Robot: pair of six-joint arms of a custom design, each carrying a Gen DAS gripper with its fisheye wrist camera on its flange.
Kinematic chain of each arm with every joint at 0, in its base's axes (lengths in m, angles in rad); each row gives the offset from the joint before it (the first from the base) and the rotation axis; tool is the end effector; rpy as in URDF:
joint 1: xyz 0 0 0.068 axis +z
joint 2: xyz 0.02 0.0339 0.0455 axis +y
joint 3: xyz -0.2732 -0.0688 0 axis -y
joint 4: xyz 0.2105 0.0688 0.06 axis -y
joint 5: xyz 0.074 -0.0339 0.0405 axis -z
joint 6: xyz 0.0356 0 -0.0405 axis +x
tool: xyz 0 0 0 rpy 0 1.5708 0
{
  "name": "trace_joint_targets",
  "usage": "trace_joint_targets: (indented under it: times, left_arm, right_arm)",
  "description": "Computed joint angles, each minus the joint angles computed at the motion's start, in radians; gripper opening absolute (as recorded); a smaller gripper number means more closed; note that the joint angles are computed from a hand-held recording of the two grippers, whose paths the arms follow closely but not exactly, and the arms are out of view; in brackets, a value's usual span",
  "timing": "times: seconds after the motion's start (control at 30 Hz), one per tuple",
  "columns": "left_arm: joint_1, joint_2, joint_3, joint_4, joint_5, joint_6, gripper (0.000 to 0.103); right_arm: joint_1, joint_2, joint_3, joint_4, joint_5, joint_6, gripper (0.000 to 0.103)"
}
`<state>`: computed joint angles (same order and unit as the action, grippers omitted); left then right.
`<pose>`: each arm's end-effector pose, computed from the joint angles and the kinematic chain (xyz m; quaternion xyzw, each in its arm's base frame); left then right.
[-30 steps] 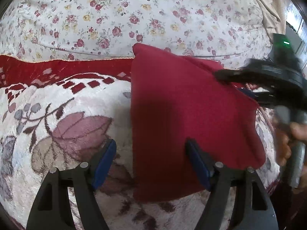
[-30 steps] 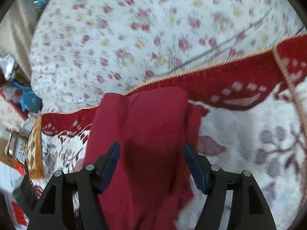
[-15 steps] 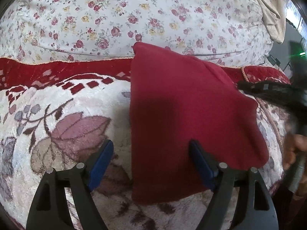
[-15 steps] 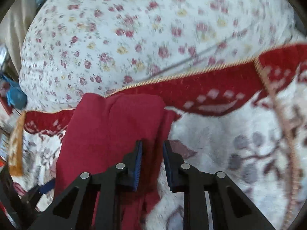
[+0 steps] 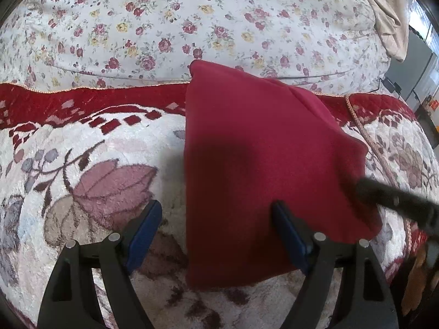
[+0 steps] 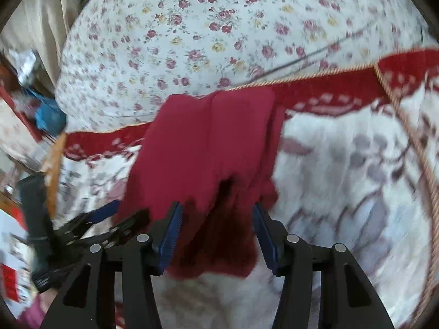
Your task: Fold small clothes
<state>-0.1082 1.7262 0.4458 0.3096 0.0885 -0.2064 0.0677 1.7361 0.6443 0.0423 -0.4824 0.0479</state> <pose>0.2401 -0.0292 0.1086 -0.0338 0.9539 -0.0880 0.2850 0.2660 0.0346 0.1323 -0.0708 0.9376 0.2449 0.2365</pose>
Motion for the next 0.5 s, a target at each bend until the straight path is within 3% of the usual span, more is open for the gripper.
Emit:
trace_joint_targets:
  times: [0.07,0.1,0.13,0.17,0.23,0.3,0.4,0.5]
  left_arm:
    - [-0.007,-0.001,0.002,-0.003,-0.004,-0.006,0.082]
    - [-0.013,-0.006,0.0,-0.003,-0.008,-0.005,0.082]
    - [-0.018,-0.014,-0.003,-0.005,-0.012,-0.002,0.082]
    - [-0.02,-0.026,-0.006,-0.012,-0.011,0.004,0.082]
    - [-0.017,-0.051,-0.017,-0.023,-0.006,0.011,0.082]
    - [-0.018,-0.059,-0.027,-0.016,-0.013,0.013,0.088]
    - [-0.025,-0.033,-0.017,-0.009,-0.028,0.011,0.089]
    - [-0.021,-0.024,-0.018,0.0,-0.027,0.004,0.089]
  right_arm:
    - [0.036,0.029,-0.002,0.034,0.01,-0.003,0.057]
    - [0.058,0.037,-0.005,0.048,0.029,-0.014,0.051]
    - [0.083,0.051,-0.001,0.056,0.067,-0.035,0.024]
    - [0.101,0.053,0.002,0.045,0.115,-0.054,0.017]
    - [0.071,0.025,-0.008,0.015,0.086,-0.084,0.013]
    - [0.055,-0.003,-0.017,-0.003,0.131,-0.109,0.013]
    - [0.049,0.03,-0.003,-0.014,0.133,-0.114,0.013]
    - [0.056,-0.036,-0.009,-0.047,0.127,-0.109,0.024]
